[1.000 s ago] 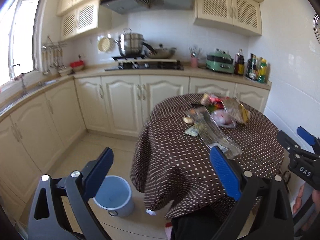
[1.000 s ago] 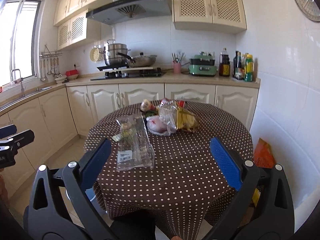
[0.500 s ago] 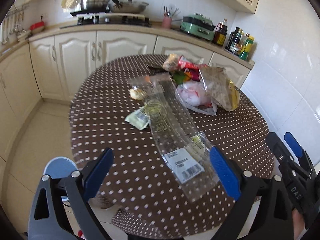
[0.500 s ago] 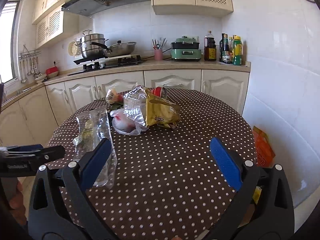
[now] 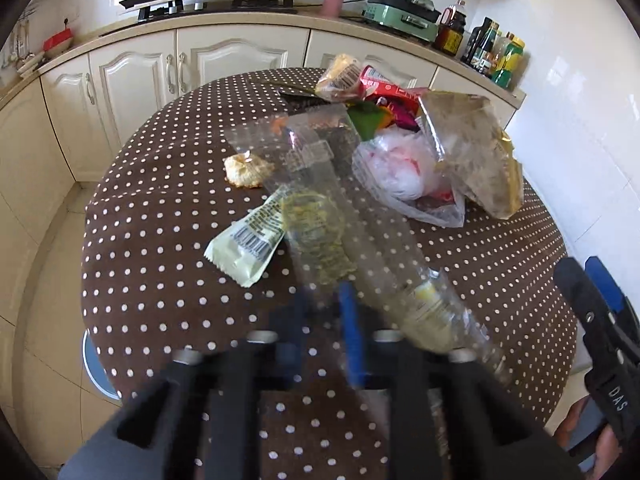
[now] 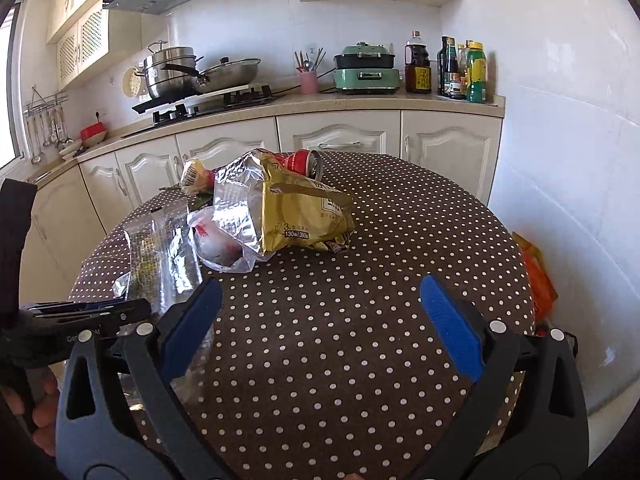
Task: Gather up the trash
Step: 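Grasp the clear plastic bag with the left tool while the right tool grasps the yellow snack bag, then carry both bags over the blue bucket and open both tools to drop them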
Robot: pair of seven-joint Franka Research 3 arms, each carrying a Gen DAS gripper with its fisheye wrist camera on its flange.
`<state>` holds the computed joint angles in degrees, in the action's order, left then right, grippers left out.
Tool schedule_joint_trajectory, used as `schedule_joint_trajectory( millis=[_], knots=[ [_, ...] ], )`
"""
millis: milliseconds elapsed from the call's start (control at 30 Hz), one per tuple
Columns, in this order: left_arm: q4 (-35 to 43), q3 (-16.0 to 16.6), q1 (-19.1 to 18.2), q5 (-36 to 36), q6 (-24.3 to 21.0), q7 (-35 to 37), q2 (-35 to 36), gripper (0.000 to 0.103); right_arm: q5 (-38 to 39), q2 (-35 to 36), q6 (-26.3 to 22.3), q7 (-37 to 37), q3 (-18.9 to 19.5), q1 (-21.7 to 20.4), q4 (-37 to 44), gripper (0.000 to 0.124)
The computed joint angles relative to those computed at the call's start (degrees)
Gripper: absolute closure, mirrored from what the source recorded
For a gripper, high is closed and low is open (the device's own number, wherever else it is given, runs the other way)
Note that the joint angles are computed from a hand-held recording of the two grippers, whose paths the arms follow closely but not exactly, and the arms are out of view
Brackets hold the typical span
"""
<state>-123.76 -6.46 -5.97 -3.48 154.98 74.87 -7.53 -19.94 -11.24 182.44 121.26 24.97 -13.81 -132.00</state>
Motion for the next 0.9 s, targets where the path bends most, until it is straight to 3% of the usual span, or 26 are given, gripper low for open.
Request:
schedule_joint_trajectory(
  millis=[67, 167, 333, 367, 467, 567, 600, 633, 667, 700, 800, 900],
  knots=[
    [-0.7, 0.6, -0.5, -3.0, 1.4, 2.1, -0.4, 0.098, -1.8, 0.7, -1.0, 1.0, 1.5, -1.8, 1.4, 0.027],
    [-4.2, 0.4, -0.3, -1.5, 6.2, 1.4, -3.3, 0.101, -5.2, 2.6, -2.8, 3.5, 1.4, -2.1, 4.6, 0.027],
    [-9.3, -2.9, 5.2, 11.9, 14.5, -10.0, -9.6, 0.101, -3.8, 7.6, -6.6, -0.6, -2.8, 3.6, 11.3, 0.027],
    [-9.9, -4.6, 7.8, 15.7, 15.6, -13.4, -11.1, 0.101, -3.9, 8.3, -6.7, -1.2, -3.4, 4.5, 12.2, 0.027],
    [-10.1, -9.5, 14.9, 25.4, 15.5, -22.3, -14.2, 0.101, -0.8, 12.1, -8.7, -6.9, -4.6, 7.6, 16.6, 0.027],
    [-10.6, -8.5, 15.3, 28.4, 15.5, -25.5, -15.7, 0.101, -1.7, 16.3, -14.0, -9.6, -5.7, 10.4, 22.1, 0.027],
    [-10.4, -8.0, 15.1, 29.2, 15.1, -26.1, -15.7, 0.101, -1.8, 16.7, -13.8, -9.4, -6.4, 11.3, 22.4, 0.029],
    [-10.7, -7.6, 15.1, 30.1, 15.1, -26.8, -16.1, 0.101, -1.5, 17.2, -14.3, -9.8, -7.0, 12.0, 22.7, 0.044],
    [-10.8, -7.3, 15.1, 30.8, 14.9, -27.4, -16.3, 0.101, 1.0, 17.5, -15.1, -12.5, -6.8, 12.3, 22.9, 0.072],
    [-11.2, -6.4, 14.5, 30.9, 15.0, -27.5, -16.5, 0.101, 4.0, 17.5, -15.6, -15.0, -6.7, 12.4, 22.9, 0.089],
    [-12.5, -4.6, 13.5, 30.9, 15.6, -27.8, -17.8, 0.101, 4.2, 15.8, -13.1, -14.7, -9.1, 14.2, 20.2, 0.112],
    [-14.9, -3.4, 13.8, 30.6, 17.7, -28.5, -19.8, 0.101, 1.1, 13.0, -9.4, -11.1, -12.3, 16.3, 16.9, 0.118]
  ],
)
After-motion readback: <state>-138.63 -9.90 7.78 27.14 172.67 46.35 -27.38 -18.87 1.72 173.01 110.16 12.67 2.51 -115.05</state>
